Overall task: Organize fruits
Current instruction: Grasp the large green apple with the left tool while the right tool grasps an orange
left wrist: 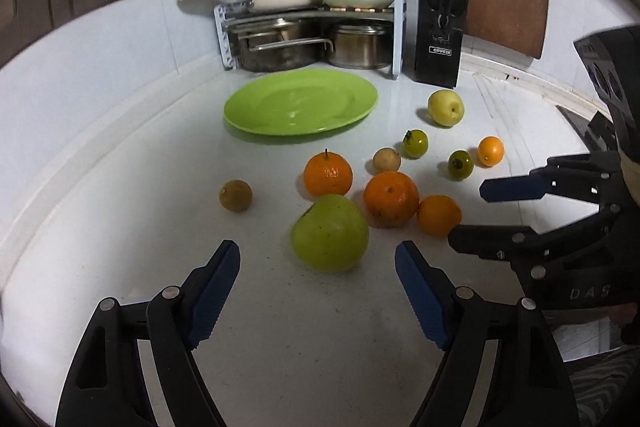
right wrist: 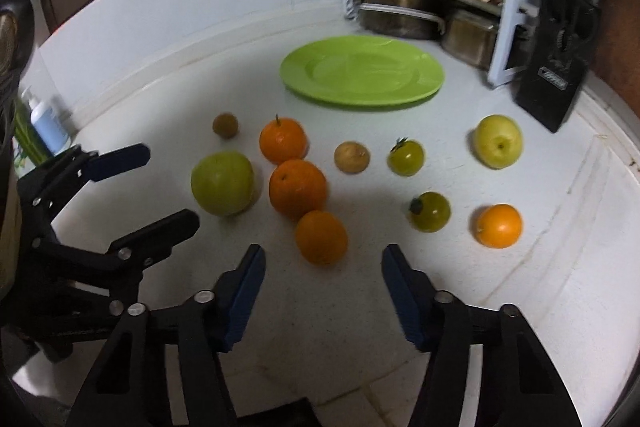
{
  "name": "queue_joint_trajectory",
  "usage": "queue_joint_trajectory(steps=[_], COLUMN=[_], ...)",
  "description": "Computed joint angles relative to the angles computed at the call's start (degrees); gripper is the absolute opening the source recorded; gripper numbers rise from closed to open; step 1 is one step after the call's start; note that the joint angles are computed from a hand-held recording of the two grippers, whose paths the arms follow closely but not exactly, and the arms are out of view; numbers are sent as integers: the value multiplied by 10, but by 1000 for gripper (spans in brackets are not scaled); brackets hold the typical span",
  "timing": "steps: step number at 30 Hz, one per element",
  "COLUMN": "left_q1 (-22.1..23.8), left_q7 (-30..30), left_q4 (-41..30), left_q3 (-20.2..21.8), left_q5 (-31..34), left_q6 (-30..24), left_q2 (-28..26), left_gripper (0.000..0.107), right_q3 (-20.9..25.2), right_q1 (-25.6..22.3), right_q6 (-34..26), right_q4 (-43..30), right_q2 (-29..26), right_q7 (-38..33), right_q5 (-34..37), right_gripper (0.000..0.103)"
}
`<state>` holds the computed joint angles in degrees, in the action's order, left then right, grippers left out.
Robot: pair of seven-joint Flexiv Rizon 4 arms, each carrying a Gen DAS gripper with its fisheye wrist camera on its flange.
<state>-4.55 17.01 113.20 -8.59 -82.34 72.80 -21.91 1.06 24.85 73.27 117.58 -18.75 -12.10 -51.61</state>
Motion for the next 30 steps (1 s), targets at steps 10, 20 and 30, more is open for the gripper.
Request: queue_joint_trajectory(steps=[10, 20, 30], left_q1=[28, 52, 59], left_q7=[-167, -251, -261], left_q4=[-24, -38, -29], left_q3=[-5, -28, -41], left_q5=[124, 186, 196], left_q6=[-34, -35, -19], left_q2=[-28, -45, -42], left_gripper=[69, 56, 50], right_q3=[3, -7, -13], right_q1=[-10, 2, 10], right_q6=[41, 57, 71], right_q4=[-9, -20, -22], right_q2=[-23, -39, -45], right_q7=[-65, -116, -153], right_q5=[63, 126, 166], right_gripper=[51, 41, 33])
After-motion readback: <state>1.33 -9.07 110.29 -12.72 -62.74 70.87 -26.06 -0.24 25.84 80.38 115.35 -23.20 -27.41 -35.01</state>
